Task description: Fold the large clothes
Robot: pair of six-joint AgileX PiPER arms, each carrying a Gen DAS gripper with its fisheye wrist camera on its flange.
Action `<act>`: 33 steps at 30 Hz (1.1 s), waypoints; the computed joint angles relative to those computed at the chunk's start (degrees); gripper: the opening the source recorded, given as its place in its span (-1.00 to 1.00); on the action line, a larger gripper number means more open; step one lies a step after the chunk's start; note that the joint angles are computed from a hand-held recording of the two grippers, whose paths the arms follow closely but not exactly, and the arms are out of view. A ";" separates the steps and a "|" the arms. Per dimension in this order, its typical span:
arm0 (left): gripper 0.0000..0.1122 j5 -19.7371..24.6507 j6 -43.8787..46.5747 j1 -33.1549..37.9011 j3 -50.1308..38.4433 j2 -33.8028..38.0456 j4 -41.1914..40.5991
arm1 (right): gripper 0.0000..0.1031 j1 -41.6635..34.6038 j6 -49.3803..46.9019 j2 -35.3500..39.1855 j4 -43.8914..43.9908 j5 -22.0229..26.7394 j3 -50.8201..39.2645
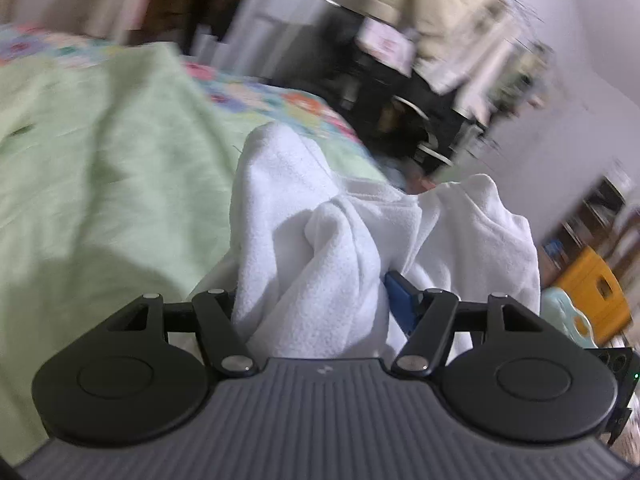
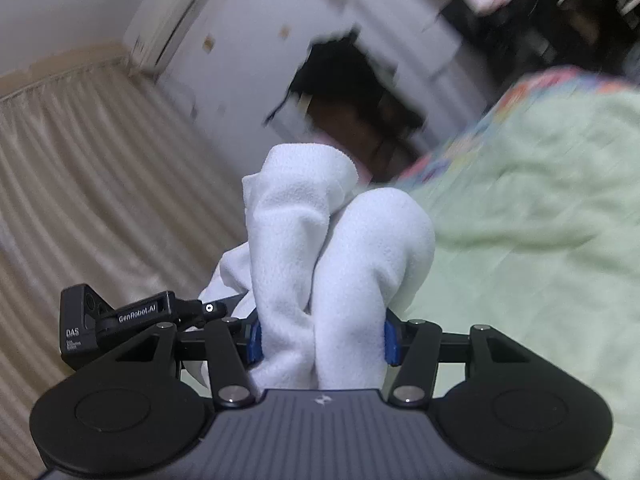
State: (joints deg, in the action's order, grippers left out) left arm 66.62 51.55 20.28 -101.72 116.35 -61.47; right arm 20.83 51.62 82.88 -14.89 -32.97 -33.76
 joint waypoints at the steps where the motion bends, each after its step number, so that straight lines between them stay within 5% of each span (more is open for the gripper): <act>1: 0.15 -0.03 -0.60 -2.18 -0.79 0.01 0.95 | 0.05 -0.31 -2.16 -3.84 4.44 0.43 3.14; 7: 0.15 -2.37 -5.95 -19.67 -9.42 3.14 11.34 | 0.05 -7.22 -4.67 -21.32 16.83 8.58 13.93; 12: 0.15 -2.85 -10.47 -32.59 -19.90 10.13 20.80 | 0.06 -13.19 -31.17 -32.94 42.76 18.57 18.75; 15: 0.14 -0.59 -14.81 -38.32 -28.82 16.76 22.74 | 0.06 -20.89 -41.51 -38.48 48.25 22.44 21.66; 19: 0.14 -1.31 -18.11 -43.49 -34.73 21.30 24.03 | 0.06 -31.20 -28.84 -37.15 30.71 20.74 24.25; 25: 0.14 -8.45 -20.56 -50.40 -30.46 21.74 32.77 | 0.06 -43.59 -7.20 -16.46 4.38 4.37 25.25; 28: 0.14 -9.17 -22.87 -52.22 -30.92 23.68 36.90 | 0.08 -43.91 -7.96 -7.54 4.35 4.26 22.34; 33: 0.19 -15.29 -22.18 -53.65 -22.37 20.74 38.61 | 0.15 -38.12 -19.69 -5.41 16.87 9.20 20.66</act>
State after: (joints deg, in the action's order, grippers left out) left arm 51.33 29.37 -33.37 -124.08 137.09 -22.86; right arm -17.30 31.92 77.47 1.98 -23.78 -13.10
